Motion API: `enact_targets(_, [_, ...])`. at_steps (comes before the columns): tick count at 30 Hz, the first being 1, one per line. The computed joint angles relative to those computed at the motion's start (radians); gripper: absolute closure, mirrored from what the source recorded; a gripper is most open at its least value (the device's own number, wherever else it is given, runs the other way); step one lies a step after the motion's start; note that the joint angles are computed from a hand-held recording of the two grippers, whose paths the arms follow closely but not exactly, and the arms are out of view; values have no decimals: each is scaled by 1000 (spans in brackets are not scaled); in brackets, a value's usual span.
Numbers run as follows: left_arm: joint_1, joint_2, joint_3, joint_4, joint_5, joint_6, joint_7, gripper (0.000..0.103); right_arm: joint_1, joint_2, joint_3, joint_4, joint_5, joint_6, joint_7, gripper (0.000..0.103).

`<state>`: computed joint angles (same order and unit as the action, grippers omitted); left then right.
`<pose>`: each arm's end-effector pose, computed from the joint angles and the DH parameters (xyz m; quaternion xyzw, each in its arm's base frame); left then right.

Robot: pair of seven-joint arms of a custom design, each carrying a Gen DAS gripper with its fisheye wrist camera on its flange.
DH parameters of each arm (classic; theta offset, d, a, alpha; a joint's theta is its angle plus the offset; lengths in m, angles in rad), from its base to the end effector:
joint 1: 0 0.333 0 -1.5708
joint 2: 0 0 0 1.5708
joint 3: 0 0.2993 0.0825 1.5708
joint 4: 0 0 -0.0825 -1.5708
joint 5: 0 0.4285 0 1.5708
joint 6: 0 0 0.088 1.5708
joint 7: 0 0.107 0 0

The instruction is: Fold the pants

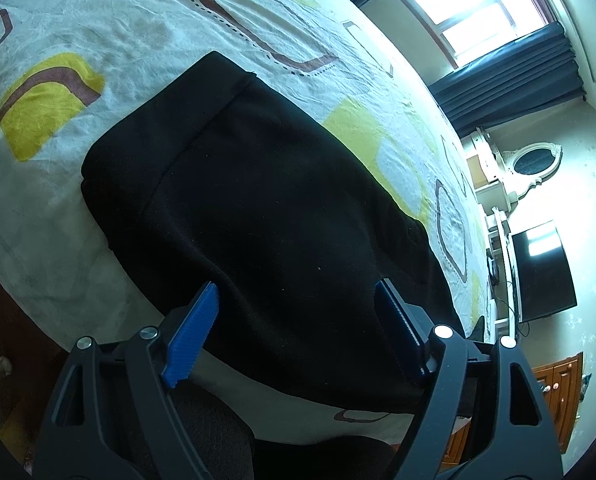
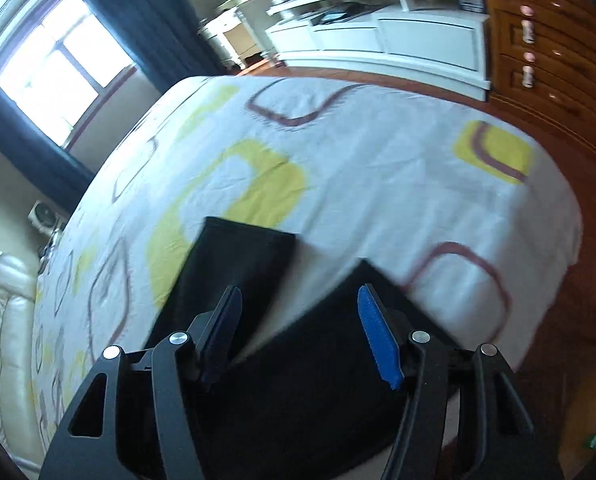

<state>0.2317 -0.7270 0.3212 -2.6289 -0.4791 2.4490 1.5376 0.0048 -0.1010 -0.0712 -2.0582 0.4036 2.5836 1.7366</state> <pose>0.3670 0.2265 0.4900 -0.8698 0.3219 -0.3716 0.0422 0.6115 -0.0488 0.5174 -0.4760 0.8112 -0.0860 0.3285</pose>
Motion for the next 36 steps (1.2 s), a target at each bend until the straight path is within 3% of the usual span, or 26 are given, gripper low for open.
enact_targets(2, [-5, -1, 2, -5, 0, 8, 17, 20, 24, 103, 25, 134, -24, -52, 35, 43])
enact_targets(5, [-11, -5, 5, -13, 1, 17, 42, 20, 68, 280, 39, 360, -168, -152, 164, 43])
enact_targets(7, [-15, -8, 7, -19, -1, 26, 58, 19, 101, 382, 31, 492, -252, -222, 244, 43])
enact_targets(11, [-23, -4, 7, -26, -3, 38, 82, 15, 169, 576, -9, 764, -418, -442, 383, 43])
enact_targets(13, [-31, -4, 11, -29, -13, 46, 91, 12, 172, 615, -9, 807, -426, -502, 403, 39])
enact_targets(15, [-32, -3, 9, -30, -14, 47, 96, 12, 183, 620, -14, 807, -455, -509, 410, 39])
enact_targets(17, [-35, -2, 13, -28, -19, 43, 102, 12, 190, 612, -21, 795, -483, -520, 412, 59])
enact_targets(18, [-33, -3, 12, -26, -19, 39, 100, 12, 184, 598, -20, 776, -480, -509, 413, 65])
enact_targets(20, [-30, -3, 10, -25, -22, 37, 96, 12, 153, 547, -6, 700, -431, -461, 392, 87])
enact_targets(22, [-24, -5, 5, -27, -19, 35, 90, 12, 114, 469, 15, 590, -341, -369, 356, 92])
enact_targets(27, [-12, -19, -12, -35, -2, 28, 60, 12, 50, 199, 45, 238, -91, -64, 183, 93])
enact_targets(30, [-7, -41, -7, -49, 4, 14, 47, 12, 41, 17, 33, 25, 111, 80, 32, 93])
enact_targets(33, [-3, -56, -1, -60, 6, -8, 34, 12, 58, -160, -15, -178, 266, 171, -76, 93])
enact_targets(36, [2, -69, -2, -69, 11, -25, 26, 12, 66, -282, -62, -339, 351, 193, -104, 93])
